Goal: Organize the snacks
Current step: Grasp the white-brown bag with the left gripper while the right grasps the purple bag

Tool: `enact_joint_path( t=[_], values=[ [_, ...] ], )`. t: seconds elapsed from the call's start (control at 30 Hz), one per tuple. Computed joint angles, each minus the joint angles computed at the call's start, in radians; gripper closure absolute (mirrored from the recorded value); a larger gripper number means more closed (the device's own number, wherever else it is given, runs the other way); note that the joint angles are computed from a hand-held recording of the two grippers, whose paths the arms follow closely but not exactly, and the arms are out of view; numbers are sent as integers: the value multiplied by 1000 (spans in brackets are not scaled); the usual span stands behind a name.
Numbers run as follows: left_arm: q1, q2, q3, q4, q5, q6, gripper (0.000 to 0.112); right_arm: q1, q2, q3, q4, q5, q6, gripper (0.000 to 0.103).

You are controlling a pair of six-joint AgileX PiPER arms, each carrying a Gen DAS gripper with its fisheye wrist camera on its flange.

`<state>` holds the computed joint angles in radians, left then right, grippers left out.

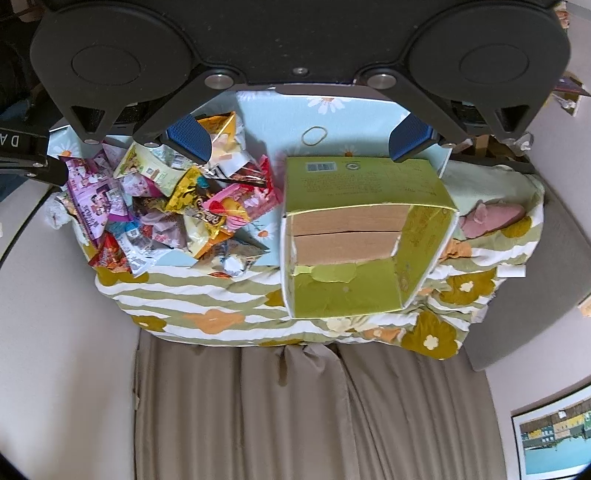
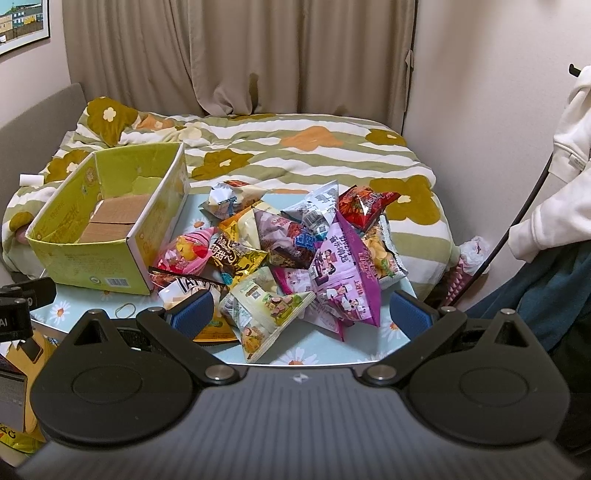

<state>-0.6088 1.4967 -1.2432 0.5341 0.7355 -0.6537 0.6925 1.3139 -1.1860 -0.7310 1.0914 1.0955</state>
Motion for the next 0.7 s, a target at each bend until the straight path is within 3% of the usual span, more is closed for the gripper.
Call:
enact_joint_path(
  t=[0.27, 0.37, 0.53, 0.7],
  values=[
    [62, 112, -75, -185, -133, 265, 9, -122, 18, 5, -4, -70, -22, 0],
    [62, 172, -103, -209, -173, 312, 9, -200, 37, 27, 14, -136, -50, 0],
    [63, 308, -203, -293, -150, 320, 9, -343, 93, 46, 90, -272, -167, 0],
    [53, 444, -319, -305, -87, 230, 9, -483, 189, 37, 251, -425, -364, 0]
  ],
)
